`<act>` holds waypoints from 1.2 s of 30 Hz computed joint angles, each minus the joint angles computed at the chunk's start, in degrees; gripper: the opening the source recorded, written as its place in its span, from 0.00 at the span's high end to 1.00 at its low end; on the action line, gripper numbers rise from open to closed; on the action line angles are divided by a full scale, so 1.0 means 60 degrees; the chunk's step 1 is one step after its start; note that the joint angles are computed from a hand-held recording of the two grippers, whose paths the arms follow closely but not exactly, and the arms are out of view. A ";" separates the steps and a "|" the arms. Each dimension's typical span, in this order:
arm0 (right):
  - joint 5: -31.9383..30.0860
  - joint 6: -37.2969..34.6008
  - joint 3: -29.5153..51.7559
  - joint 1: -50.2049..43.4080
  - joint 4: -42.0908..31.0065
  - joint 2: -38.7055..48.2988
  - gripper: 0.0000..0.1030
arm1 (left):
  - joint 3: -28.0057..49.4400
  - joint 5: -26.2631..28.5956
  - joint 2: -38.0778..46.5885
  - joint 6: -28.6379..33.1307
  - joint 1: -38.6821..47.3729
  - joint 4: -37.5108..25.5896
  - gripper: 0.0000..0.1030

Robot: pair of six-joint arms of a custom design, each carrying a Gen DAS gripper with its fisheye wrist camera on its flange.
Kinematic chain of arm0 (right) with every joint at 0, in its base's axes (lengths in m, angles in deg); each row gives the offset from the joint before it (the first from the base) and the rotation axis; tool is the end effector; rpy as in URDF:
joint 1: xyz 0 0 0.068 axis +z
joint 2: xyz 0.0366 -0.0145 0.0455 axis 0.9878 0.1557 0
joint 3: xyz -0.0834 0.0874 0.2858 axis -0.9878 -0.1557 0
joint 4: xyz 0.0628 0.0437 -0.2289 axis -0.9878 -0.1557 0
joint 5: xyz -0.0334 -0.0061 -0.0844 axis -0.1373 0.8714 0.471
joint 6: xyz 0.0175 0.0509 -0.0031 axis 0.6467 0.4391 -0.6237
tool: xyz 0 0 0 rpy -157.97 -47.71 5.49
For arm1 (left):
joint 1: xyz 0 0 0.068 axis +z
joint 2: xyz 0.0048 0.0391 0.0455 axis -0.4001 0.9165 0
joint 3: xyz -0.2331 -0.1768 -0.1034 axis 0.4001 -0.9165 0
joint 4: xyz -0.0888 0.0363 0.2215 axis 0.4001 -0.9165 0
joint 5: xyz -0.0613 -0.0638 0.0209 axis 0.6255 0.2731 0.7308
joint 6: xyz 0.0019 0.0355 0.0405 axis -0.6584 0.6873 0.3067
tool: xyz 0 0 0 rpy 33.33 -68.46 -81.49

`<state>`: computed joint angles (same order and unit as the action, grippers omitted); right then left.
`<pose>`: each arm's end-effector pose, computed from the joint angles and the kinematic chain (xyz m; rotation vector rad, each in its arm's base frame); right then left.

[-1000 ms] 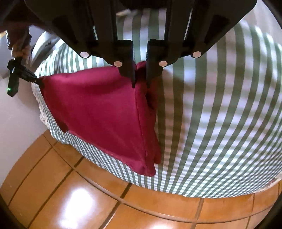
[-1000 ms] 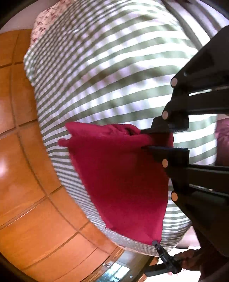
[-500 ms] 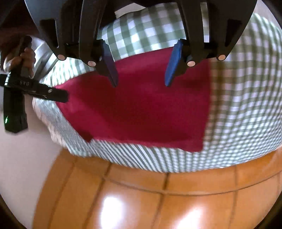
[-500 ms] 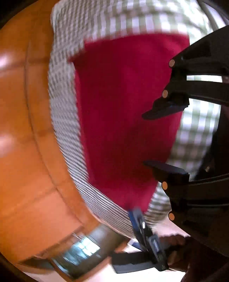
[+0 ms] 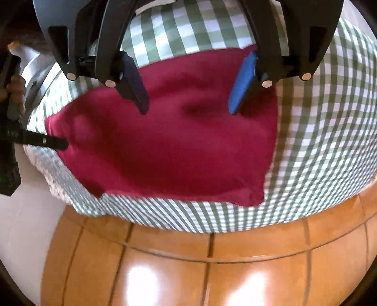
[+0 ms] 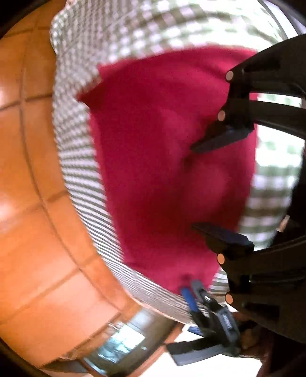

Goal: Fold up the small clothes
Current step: 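Open both tools and smooth the folded sweater flat, then grasp the folded sweater edge with the left tool while the right tool grasps it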

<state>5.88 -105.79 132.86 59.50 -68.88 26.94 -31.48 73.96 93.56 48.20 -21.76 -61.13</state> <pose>0.2929 -0.0914 0.3435 -0.3536 2.5742 0.7222 0.2255 0.0006 0.2488 -0.0365 2.4241 -0.2422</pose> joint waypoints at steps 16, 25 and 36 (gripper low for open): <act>0.2215 0.2909 0.0911 0.0557 0.3009 0.1779 0.45 | 0.2070 0.0244 0.1824 -0.0873 0.2806 -0.0405 0.33; 0.2612 0.4110 0.2860 0.0822 0.3092 0.2842 0.40 | 0.4306 0.0858 0.4486 -0.1318 0.2741 -0.0744 0.35; 0.3156 0.3482 0.3260 0.1363 0.3211 0.3248 0.94 | 0.4333 0.0478 0.4915 -0.1118 0.2021 0.0073 0.92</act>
<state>24.81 -84.90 152.42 67.67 -49.62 46.43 -5.48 76.83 123.06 41.49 -9.64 -60.69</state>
